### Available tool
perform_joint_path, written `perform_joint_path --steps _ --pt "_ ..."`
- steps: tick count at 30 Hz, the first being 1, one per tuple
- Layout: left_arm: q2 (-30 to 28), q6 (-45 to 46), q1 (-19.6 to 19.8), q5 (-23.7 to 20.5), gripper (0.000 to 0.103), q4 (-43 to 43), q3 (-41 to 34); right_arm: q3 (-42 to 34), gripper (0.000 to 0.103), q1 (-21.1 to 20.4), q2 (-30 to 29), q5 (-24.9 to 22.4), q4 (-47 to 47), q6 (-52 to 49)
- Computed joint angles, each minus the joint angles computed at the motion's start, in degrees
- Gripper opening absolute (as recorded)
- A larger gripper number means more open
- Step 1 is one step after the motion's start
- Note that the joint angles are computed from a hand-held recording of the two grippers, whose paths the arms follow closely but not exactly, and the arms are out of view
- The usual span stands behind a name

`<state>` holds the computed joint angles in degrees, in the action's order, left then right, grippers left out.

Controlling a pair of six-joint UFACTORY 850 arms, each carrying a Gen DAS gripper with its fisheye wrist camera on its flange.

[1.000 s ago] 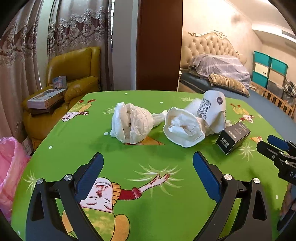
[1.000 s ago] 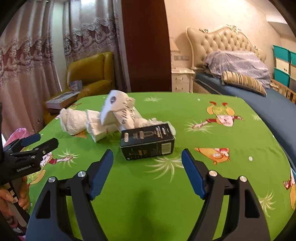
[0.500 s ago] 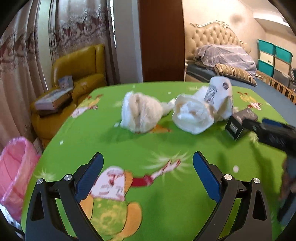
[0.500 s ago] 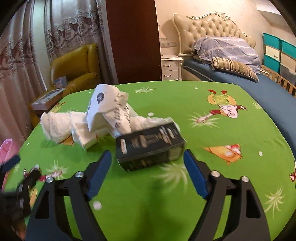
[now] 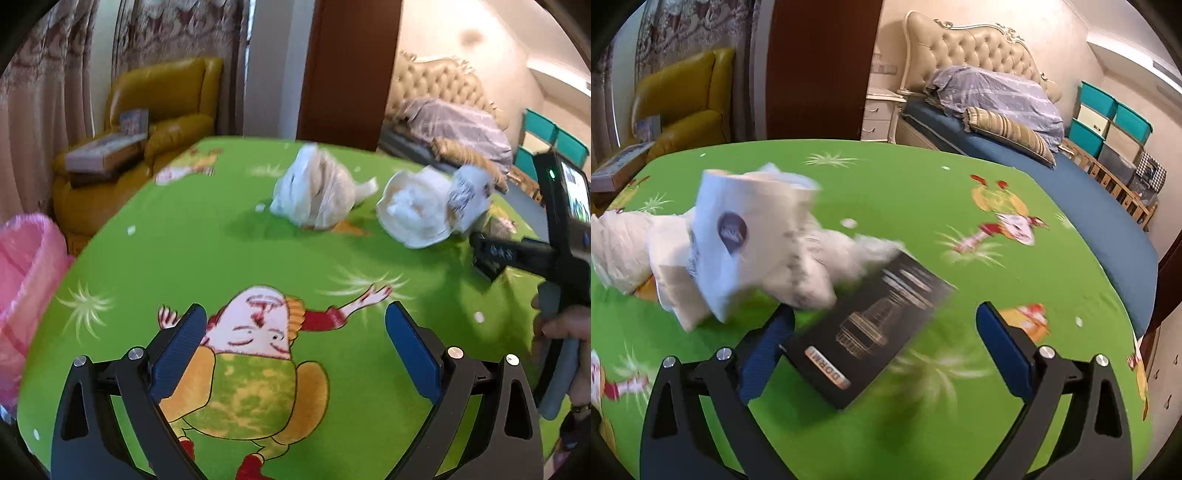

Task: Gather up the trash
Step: 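Reach the right tool toward the black DORMI box and surround it, then close the right tool on the black box while the left tool grasps the white paper cup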

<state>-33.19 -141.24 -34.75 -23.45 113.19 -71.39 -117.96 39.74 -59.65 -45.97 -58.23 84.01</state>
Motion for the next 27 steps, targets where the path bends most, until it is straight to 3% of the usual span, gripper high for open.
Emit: perform_joint_path --steps 4,8,12,17,20,22,27 --pt "-0.7 4.9 -0.2 1.0 0.091 -3.4 -1.2 17.6 0.095 -1.0 10.3 7.0 -7.9 13.0" --pt "-1.1 6.4 0.0 1.4 0.091 -5.3 -1.9 26.0 0.095 -2.2 15.2 12.8 -12.5 19.8" --pt "-1.3 8.2 0.1 1.8 0.091 -6.7 -2.3 26.3 0.09 -2.6 15.3 16.4 -14.1 19.6" --pt "-2.0 12.0 0.7 4.0 0.091 -10.4 -3.4 20.1 0.082 -2.6 11.7 17.4 -7.5 7.0" --pt "-2.0 11.7 0.9 4.4 0.091 -10.4 -3.4 18.3 0.069 -2.9 10.7 18.1 -4.3 3.3" --pt "-2.1 12.0 1.0 4.6 0.091 -10.8 -3.5 18.4 0.038 -3.0 10.6 19.4 -3.1 1.9" --pt "-2.5 14.5 0.9 4.4 0.091 -12.8 -4.1 20.5 0.038 -2.5 12.3 21.2 -14.3 11.5"
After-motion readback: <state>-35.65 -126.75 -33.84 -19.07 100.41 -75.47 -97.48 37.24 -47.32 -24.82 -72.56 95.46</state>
